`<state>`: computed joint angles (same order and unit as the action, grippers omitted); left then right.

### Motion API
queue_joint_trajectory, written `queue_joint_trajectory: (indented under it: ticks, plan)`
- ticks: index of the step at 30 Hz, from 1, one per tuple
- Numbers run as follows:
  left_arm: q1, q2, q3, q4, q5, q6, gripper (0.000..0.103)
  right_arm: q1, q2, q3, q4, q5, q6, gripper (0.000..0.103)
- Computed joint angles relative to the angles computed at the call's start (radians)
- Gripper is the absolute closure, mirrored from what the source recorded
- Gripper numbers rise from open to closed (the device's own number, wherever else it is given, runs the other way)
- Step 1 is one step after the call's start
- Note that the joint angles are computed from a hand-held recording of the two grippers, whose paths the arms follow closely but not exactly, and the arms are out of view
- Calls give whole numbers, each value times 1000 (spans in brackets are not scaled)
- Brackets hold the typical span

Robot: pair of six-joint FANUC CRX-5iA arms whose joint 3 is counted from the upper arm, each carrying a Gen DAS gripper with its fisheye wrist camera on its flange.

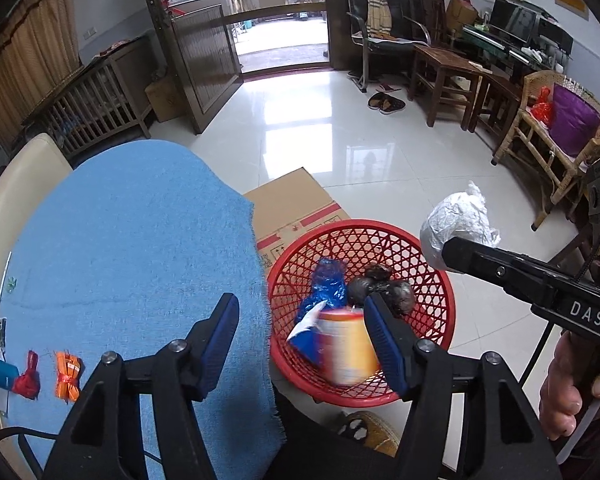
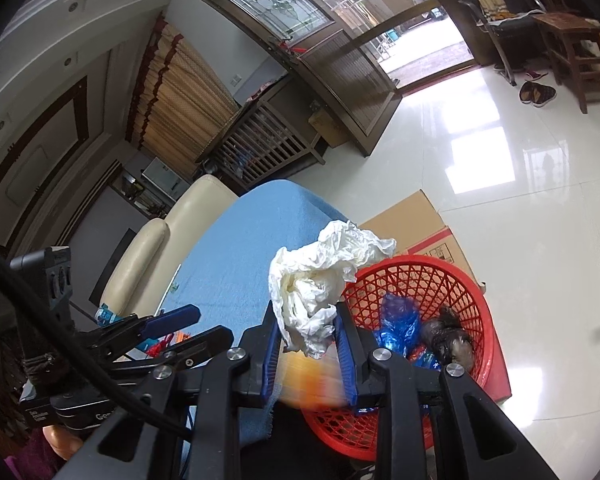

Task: Collect trash
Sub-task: 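Open both grippers over the red wastebasket, dropping the box and tissue, then move both grippers back toward the orange mesh bag on the table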

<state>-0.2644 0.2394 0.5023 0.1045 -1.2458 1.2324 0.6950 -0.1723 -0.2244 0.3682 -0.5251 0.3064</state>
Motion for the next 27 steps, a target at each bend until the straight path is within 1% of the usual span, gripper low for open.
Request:
queue_joint_trajectory:
  ticks: [3,4,5,6,8,11,15,18,21,27]
  plan:
    - [10,-10,-9,-4,1,3,37,-8,6,15,-53,-9,33,69]
    - [14,-15,-14,-10,1,8,37,-7,3,13,-47,-10,26,61]
    - [19,-23,-25,-10,4,7,37,-6,2,8,-33,-9,10,40]
    - [25,-31,-35,-9,8,4,37,-5,-5,-8,-4,3,-21,35]
    - [32,-55,-62,-24,21,3,37,-4,-17,-34,43,32,-60,34]
    - [45,-89,-98,-47,35,12,37,0,-21,-42,94,29,-87,34]
    - [77,-134,-148,-63,49,18,36,3,-9,-22,71,11,-69,34]
    - [116,-163,-188,-53,53,24,36,14,12,9,56,-6,-39,34]
    - [156,-190,-224,-38,59,35,36,35,44,55,35,-27,5,34]
    - [240,-252,-302,-2,101,19,36,91,121,161,-11,-85,111,34]
